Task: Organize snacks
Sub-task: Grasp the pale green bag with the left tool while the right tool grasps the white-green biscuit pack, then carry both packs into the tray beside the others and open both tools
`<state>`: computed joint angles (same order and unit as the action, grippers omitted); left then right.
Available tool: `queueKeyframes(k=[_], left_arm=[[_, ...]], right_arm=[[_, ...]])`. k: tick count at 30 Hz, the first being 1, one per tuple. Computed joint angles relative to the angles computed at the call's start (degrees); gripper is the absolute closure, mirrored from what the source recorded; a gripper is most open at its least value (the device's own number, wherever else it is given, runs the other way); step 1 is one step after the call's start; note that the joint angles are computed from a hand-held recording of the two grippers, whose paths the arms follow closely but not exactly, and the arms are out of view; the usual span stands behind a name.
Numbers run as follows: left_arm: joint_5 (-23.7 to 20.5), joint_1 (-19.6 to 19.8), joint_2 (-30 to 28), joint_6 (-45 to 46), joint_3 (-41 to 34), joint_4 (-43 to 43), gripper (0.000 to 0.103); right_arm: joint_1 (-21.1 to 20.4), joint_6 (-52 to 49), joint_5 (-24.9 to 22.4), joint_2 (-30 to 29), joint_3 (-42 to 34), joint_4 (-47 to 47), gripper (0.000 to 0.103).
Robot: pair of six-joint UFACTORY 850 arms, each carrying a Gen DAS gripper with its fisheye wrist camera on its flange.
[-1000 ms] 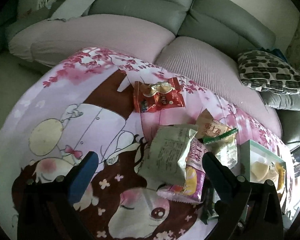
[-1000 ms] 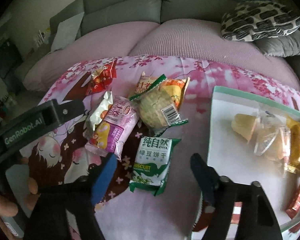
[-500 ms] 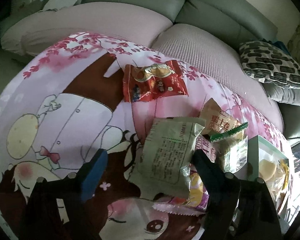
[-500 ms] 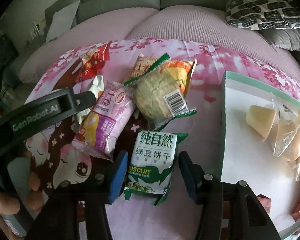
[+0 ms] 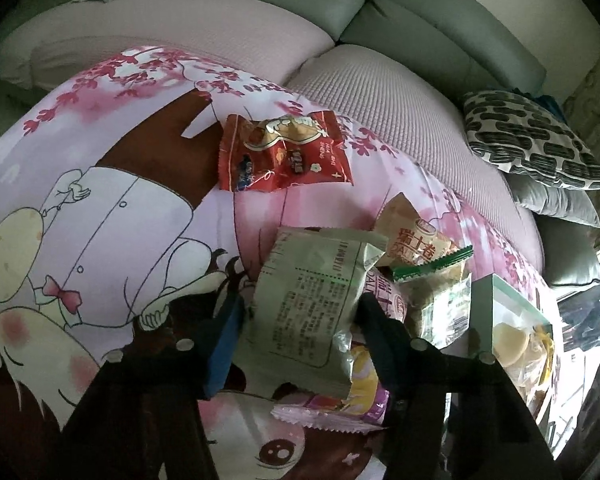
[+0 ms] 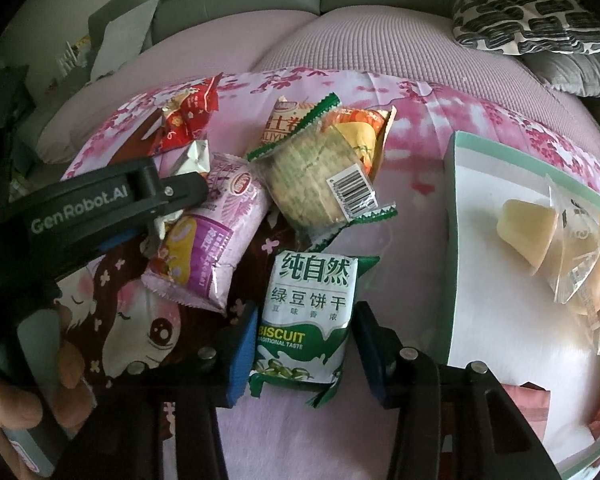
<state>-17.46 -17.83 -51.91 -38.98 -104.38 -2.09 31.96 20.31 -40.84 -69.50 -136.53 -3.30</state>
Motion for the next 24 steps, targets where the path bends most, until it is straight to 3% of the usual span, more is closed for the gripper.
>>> queueKeyframes(k=[9,24], left_arm=[[-2.73,-0.92,0.78,-5.04,-0.61,5.94,0.046],[1.06,-1.78,8.01,-22.41,7.80,21.59,0.047]], right_arm=[[-0.40,-0.99,2.30,2.53,4.07,2.06,0.060],[-1.29,-2.07,11.30,12.92,19.12,6.87,0.060]])
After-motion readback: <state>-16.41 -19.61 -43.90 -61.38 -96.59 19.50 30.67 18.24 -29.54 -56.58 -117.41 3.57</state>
